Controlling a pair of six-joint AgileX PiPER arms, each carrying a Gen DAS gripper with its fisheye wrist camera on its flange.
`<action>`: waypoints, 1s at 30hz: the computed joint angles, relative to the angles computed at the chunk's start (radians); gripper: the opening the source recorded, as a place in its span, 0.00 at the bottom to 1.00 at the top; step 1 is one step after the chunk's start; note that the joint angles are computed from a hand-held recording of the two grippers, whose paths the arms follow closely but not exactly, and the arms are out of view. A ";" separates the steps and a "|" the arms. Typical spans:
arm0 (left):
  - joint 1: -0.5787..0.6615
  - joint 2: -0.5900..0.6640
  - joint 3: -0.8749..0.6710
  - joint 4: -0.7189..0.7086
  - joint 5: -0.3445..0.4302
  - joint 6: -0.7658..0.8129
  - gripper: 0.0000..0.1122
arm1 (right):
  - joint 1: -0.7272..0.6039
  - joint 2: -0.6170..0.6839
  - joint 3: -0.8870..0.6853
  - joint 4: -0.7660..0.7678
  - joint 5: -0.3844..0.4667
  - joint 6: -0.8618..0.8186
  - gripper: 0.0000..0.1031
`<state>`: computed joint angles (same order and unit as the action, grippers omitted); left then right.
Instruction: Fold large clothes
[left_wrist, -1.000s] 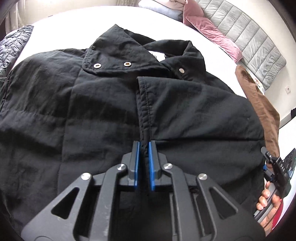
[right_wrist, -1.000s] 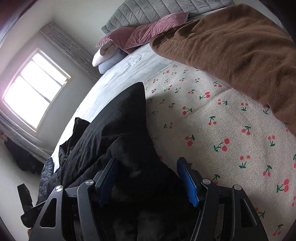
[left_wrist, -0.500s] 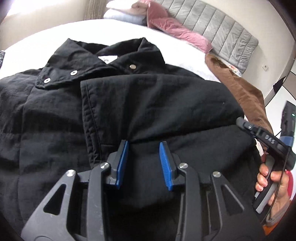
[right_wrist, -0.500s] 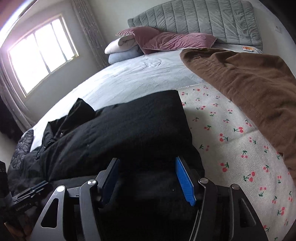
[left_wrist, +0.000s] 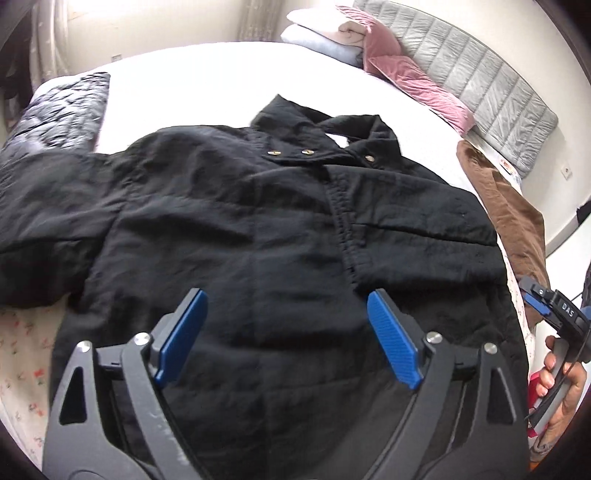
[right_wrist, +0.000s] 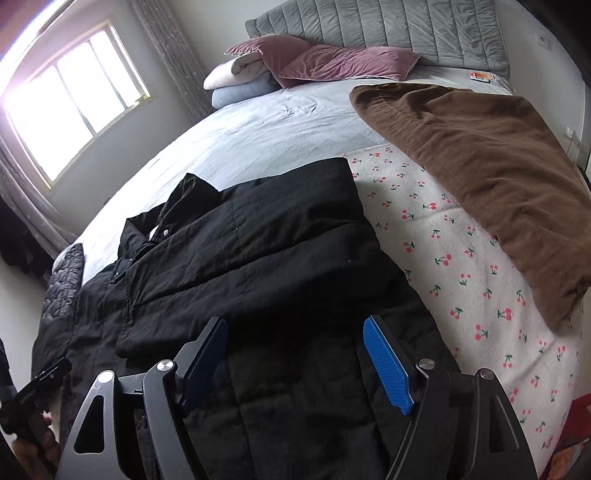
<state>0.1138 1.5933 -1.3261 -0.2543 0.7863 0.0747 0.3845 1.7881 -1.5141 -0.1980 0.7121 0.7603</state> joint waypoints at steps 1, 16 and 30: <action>0.039 -0.026 0.019 0.010 0.007 0.002 0.82 | 0.017 -0.015 0.004 -0.002 0.021 0.015 0.77; 0.975 0.181 -0.051 -0.608 0.160 0.337 0.81 | 0.140 -0.106 0.139 0.024 -0.075 0.114 0.79; 1.078 0.341 -0.162 -0.718 0.025 0.295 0.14 | 0.186 -0.024 0.072 -0.008 -0.036 0.072 0.79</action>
